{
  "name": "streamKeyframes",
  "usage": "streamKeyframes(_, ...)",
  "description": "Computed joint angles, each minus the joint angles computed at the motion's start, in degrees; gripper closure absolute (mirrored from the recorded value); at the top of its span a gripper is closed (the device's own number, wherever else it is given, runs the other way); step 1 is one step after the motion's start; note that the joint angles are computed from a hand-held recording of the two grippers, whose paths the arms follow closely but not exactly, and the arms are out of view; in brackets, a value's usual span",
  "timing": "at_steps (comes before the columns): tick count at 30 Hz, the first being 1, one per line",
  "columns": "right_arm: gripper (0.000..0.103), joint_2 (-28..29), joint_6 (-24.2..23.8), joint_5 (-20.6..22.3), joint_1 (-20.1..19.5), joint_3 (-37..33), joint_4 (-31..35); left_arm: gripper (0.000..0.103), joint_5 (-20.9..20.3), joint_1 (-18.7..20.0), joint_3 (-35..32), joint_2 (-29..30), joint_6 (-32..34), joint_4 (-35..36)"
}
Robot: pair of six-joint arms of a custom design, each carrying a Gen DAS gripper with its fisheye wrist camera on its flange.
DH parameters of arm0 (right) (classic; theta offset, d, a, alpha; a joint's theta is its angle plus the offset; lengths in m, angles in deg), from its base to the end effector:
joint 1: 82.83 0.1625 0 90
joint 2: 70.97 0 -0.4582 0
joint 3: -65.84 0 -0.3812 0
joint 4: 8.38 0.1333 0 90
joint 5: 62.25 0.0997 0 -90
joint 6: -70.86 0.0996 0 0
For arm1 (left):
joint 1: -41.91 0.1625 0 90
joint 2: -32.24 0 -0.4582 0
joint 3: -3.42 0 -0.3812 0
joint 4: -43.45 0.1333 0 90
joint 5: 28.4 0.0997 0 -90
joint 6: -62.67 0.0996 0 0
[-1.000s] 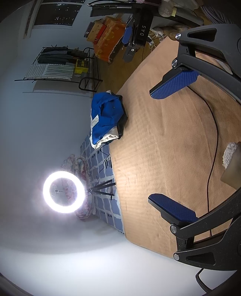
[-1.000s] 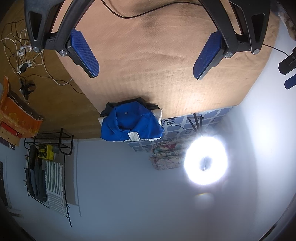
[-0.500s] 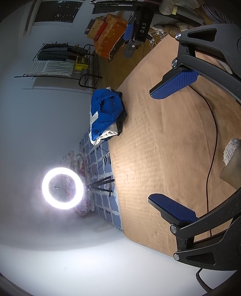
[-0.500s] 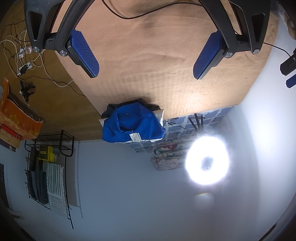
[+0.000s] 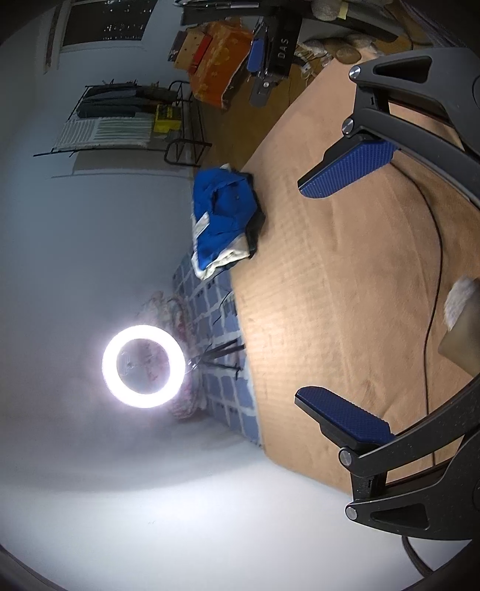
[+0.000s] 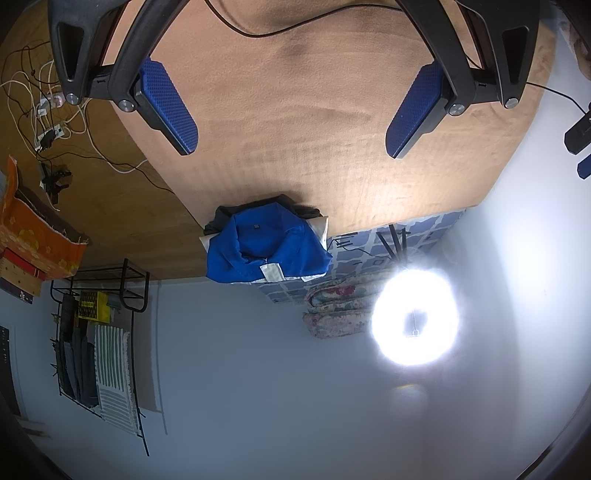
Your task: Fold large clothes
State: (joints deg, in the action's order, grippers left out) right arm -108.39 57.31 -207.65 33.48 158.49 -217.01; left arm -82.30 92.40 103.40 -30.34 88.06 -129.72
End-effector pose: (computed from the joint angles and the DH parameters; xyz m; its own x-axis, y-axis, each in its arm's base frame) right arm 0.3458 -0.5837 0.1916 -0.7655 0.3027 0.5678 -0.3886 0.4858 -0.7829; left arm -0.2597 -0.6167 0.3530 -0.6155 0.4009 -0.6785 0.7834 0.4054 -0.4711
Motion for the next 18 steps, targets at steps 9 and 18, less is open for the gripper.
streamKeyframes(9, 0.000, 0.2, -9.9, -3.0, 4.3, -3.8, -7.8, 0.000, 3.9, -2.9, -0.4, -3.4, 3.3, -10.2)
streamKeyframes(18, 0.000, -1.0, -14.5, -3.4, 9.8, -5.3, -9.7, 0.000, 6.5, -6.5, 1.7, -10.7, 2.2, -8.7)
